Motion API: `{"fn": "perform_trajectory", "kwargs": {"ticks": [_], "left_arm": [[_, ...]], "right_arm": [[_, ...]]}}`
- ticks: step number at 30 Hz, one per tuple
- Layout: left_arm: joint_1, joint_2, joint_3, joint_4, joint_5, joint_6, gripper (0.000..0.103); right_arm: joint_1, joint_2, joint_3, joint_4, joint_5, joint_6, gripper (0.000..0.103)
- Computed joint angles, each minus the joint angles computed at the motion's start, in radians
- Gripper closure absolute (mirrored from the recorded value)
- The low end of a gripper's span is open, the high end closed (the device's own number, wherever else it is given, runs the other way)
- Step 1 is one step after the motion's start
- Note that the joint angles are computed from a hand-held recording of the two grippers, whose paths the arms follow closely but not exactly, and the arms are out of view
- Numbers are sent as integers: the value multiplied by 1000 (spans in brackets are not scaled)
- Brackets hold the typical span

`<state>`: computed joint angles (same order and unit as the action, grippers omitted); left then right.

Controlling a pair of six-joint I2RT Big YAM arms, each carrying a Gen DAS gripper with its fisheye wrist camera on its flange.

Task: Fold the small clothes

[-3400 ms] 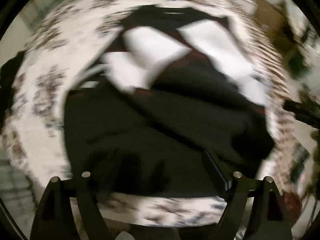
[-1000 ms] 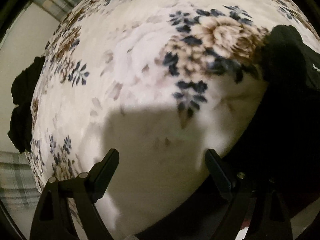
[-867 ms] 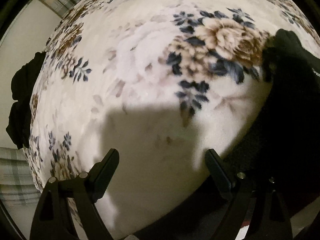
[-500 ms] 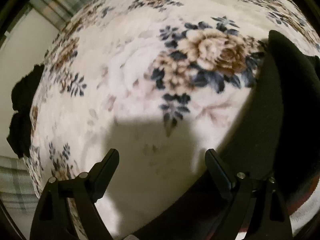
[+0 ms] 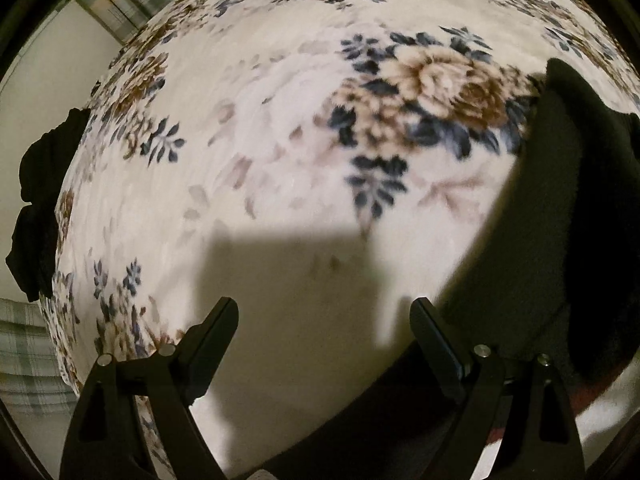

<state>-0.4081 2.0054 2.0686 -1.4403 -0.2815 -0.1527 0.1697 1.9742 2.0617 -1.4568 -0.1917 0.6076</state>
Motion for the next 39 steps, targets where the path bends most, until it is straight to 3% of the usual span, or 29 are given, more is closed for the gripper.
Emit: {"fn": "perform_trajectory", "kwargs": {"ticks": [1,3,5,6,7,9,12,13,14,15,16,18,20,22,23,24,25,27,29,31,34,36,39], "left_arm": [[0,-7,-10,4,1,4,15],[1,-22,-26,8,10,9,15],[3,-42,-42,13,21,10,15],[3,-51,-50,13,26,9,15],[2,-59,-57,14,31,8,15],[-4,-84,-83,18,32,11,15],[-18,-119,-121,14,23,6,15],[-25,-135,-141,18,10,3,15],[-28,-146,-156,20,4,1,15],[-32,-159,-173,21,-1,-3,15],[-34,-171,-189,23,-7,-7,15],[-42,-199,-230,23,-27,-13,15],[-43,-221,-259,15,-29,-26,15],[-45,-243,-285,1,-27,-46,15],[-48,-254,-298,0,-27,-51,15],[-54,-270,-314,2,-32,-55,15],[-60,-291,-336,5,-36,-58,15],[-70,-328,-378,12,-27,-64,15],[-85,-372,-438,13,-22,-70,15],[-100,-405,-484,3,-14,-83,15],[-121,-444,-545,-17,-5,-105,15],[-139,-476,-594,-22,-12,-113,15],[-162,-511,-651,-29,-17,-117,15]], "right_arm": [[-23,-31,-60,30,-38,34,103],[-69,-96,-183,118,-188,78,100],[-86,-157,-250,120,-223,54,75],[-91,-209,-306,153,-241,47,54],[-98,-258,-368,201,-280,57,44],[-108,-337,-477,263,-350,86,39],[-85,-373,-572,258,-379,38,39],[-72,-368,-582,267,-373,21,44],[-49,-374,-589,274,-321,-14,56],[-33,-371,-579,253,-267,-31,96],[-24,-375,-574,234,-215,-15,96],[-35,-449,-619,269,-150,62,97],[-46,-488,-656,254,-93,54,97],[-81,-509,-721,254,-215,48,93],[-92,-527,-747,262,-254,56,87],[-105,-556,-766,261,-279,57,75],[-114,-589,-779,249,-274,57,63],[-142,-693,-821,235,-257,96,52],[-196,-832,-898,179,-255,126,51],[-222,-973,-978,80,-200,164,47],[-221,-1171,-1124,-36,-175,298,47],[-153,-1302,-1201,-68,-160,466,47],[-25,-1397,-1274,-58,-134,669,47]]}}
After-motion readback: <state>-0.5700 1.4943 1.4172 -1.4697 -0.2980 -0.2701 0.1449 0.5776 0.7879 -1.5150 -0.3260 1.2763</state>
